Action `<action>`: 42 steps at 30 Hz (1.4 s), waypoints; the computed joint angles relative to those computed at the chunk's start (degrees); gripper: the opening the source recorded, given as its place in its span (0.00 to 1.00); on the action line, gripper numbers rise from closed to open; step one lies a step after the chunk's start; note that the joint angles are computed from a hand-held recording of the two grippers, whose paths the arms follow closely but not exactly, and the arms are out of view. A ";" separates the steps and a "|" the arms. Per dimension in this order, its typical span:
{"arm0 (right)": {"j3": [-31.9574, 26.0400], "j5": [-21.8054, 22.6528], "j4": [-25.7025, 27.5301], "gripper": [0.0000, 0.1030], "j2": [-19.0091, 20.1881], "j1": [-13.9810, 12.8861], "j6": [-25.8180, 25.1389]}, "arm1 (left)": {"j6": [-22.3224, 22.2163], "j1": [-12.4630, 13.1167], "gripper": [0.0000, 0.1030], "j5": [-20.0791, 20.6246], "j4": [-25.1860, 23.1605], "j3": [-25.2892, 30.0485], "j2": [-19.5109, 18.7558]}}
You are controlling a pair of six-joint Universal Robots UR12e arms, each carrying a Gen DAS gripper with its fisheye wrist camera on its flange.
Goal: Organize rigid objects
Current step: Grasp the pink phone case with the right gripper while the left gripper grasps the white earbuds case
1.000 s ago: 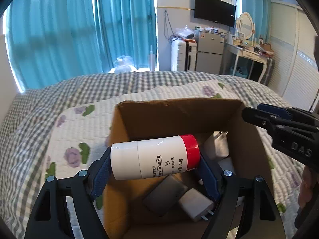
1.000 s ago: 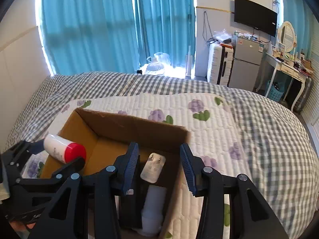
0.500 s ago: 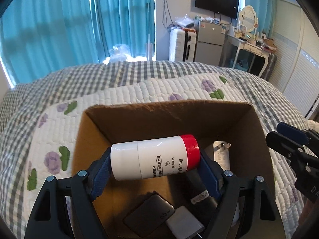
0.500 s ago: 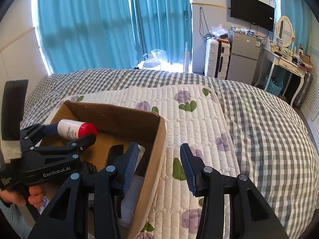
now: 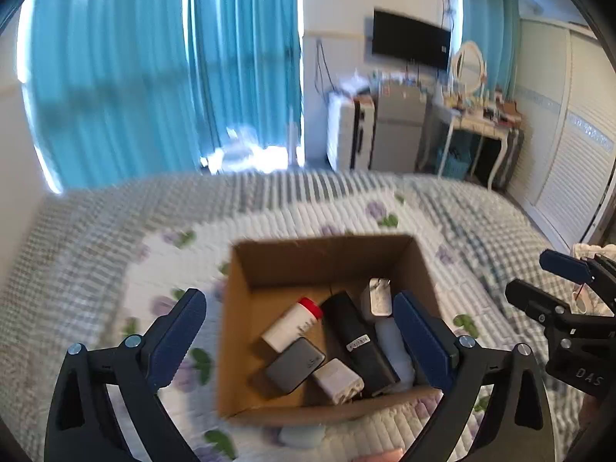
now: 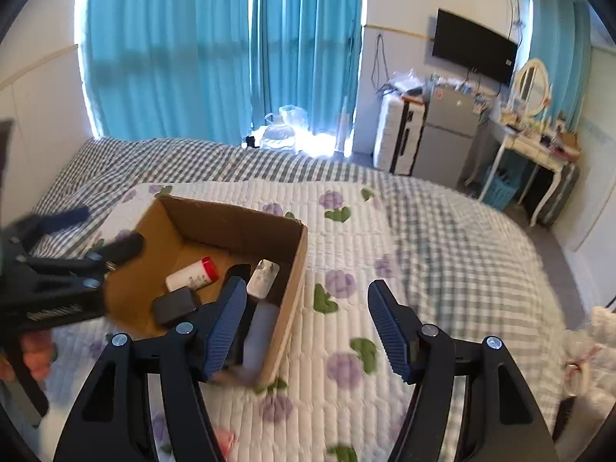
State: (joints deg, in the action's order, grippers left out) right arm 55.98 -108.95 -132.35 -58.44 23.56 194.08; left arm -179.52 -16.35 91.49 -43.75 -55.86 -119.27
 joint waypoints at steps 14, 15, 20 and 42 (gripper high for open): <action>5.20 -6.13 3.38 0.87 -7.20 6.17 1.88 | 1.51 1.13 1.00 0.38 9.99 -18.26 14.94; 5.62 -5.66 3.91 0.87 -7.48 6.40 2.23 | 1.31 1.30 1.00 0.42 10.37 -19.53 15.60; 8.76 -4.37 3.96 0.87 -8.10 7.39 3.03 | 1.38 1.42 1.00 2.30 12.72 -24.85 17.23; 13.03 17.46 6.18 0.75 0.71 1.88 15.26 | -1.82 1.38 1.00 7.63 11.44 -31.36 12.91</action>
